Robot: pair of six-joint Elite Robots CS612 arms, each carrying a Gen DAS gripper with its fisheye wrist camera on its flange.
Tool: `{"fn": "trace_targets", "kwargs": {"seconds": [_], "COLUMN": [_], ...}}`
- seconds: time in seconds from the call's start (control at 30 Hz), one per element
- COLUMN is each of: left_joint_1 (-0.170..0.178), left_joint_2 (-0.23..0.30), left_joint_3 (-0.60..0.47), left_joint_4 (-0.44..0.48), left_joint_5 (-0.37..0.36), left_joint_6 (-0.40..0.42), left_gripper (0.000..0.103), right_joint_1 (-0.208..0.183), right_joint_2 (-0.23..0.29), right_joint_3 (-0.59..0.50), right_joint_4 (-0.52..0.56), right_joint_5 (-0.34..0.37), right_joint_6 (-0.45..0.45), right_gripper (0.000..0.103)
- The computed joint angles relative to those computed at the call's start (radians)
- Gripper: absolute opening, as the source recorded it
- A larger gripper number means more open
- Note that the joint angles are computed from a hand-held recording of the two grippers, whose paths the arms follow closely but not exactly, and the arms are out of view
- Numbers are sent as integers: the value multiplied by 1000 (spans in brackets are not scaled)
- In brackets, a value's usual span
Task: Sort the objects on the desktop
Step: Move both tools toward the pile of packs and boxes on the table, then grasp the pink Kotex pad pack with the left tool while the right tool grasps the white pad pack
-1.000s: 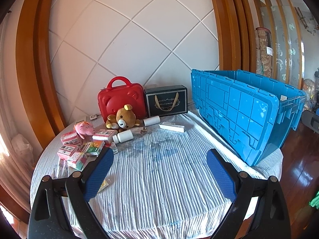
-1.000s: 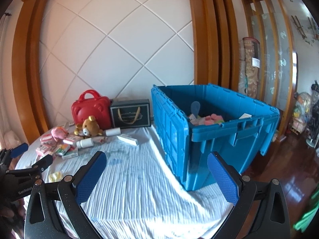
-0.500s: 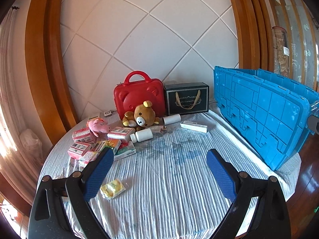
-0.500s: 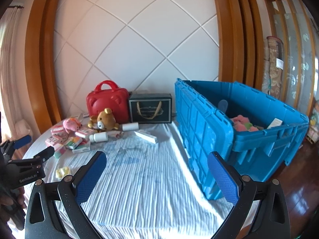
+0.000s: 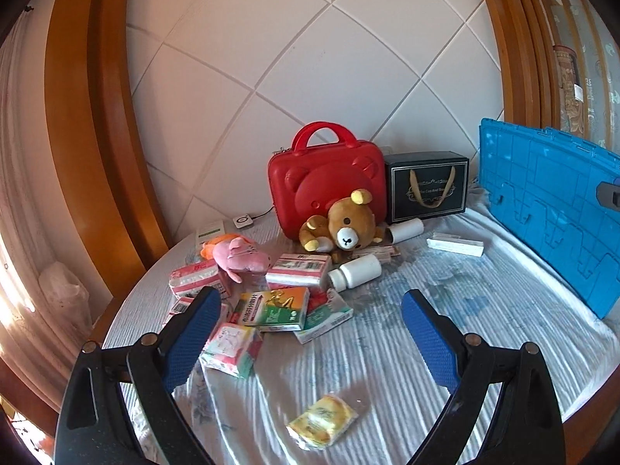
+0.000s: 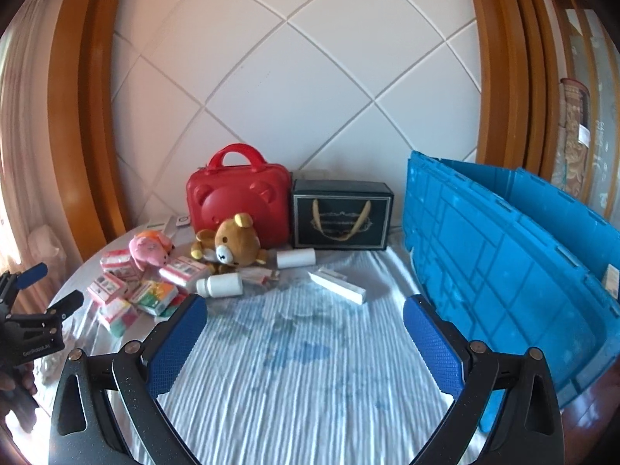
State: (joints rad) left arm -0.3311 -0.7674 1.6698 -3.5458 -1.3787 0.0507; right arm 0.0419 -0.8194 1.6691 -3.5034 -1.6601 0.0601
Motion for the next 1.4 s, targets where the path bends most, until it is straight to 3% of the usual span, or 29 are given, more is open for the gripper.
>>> {"fn": "trace_targets", "kwargs": {"seconds": [0.13, 0.27, 0.53, 0.67, 1.07, 1.27, 1.4], "left_joint_1": [41, 67, 77, 72, 73, 67, 67], "left_joint_2": [34, 69, 127, 149, 220, 277, 298], "left_joint_3": [-58, -121, -230, -267, -363, -461, -496], "left_joint_4": [50, 95, 187, 222, 336, 459, 505], "left_joint_5": [-18, -50, -77, -63, -24, 13, -2], "left_joint_6": [20, 19, -6, -15, -106, -189, -175], "left_gripper": [95, 95, 95, 95, 95, 95, 95], "right_joint_1": [30, 51, 49, 39, 31, 33, 33], "right_joint_2": [49, 91, 167, 215, 458, 584, 642], "right_joint_3": [-92, -175, -335, -434, -885, -1116, -1225], "right_joint_4": [66, 131, 248, 361, 795, 970, 1102], "right_joint_5": [0, 20, 132, 224, 402, 443, 461], "right_joint_6": [10, -51, -144, -209, -397, -479, -543], "right_gripper": [103, 103, 103, 103, 103, 103, 103]}}
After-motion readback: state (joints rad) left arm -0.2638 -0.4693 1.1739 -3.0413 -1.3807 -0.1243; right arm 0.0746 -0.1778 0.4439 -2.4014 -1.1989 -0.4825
